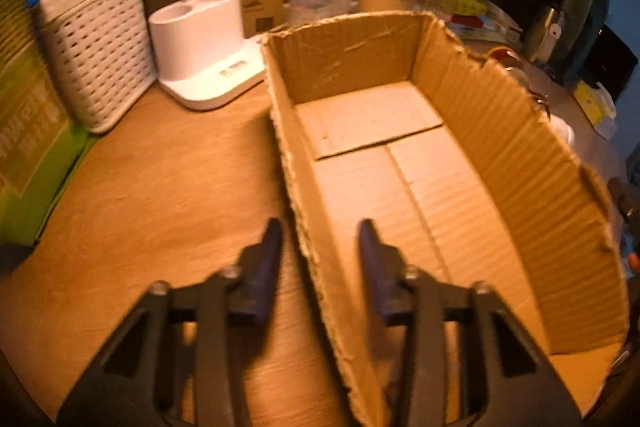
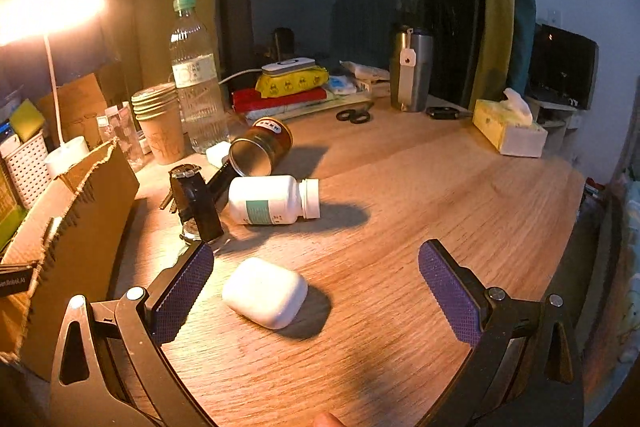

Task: Organize rigid objects
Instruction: 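Clamp the cardboard box wall with the left tool while the right tool approaches the earbud case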

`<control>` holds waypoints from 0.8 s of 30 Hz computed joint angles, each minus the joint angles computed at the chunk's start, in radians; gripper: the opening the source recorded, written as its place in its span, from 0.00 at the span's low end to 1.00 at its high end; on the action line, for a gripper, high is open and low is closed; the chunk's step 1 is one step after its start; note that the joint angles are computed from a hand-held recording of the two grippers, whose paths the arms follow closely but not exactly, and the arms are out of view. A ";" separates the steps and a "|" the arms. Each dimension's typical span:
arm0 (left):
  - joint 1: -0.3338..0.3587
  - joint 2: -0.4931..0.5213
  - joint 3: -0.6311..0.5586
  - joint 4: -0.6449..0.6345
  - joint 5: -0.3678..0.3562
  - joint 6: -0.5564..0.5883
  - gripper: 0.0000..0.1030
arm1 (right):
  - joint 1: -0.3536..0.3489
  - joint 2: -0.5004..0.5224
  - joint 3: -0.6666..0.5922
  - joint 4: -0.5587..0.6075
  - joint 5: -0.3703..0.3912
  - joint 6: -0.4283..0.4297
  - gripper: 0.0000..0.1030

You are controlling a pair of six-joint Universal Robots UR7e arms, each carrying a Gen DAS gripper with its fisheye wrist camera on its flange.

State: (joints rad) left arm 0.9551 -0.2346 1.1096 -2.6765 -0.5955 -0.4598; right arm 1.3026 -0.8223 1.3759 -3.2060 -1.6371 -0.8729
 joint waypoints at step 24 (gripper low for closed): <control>0.020 0.025 -0.089 -0.018 -0.060 0.100 0.12 | 0.033 0.069 -0.078 0.110 -0.136 -0.079 0.96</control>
State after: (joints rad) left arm 0.9755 -0.2094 1.0208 -2.6941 -0.6558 -0.3597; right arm 1.3351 -0.7533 1.2980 -3.0963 -1.7729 -0.9519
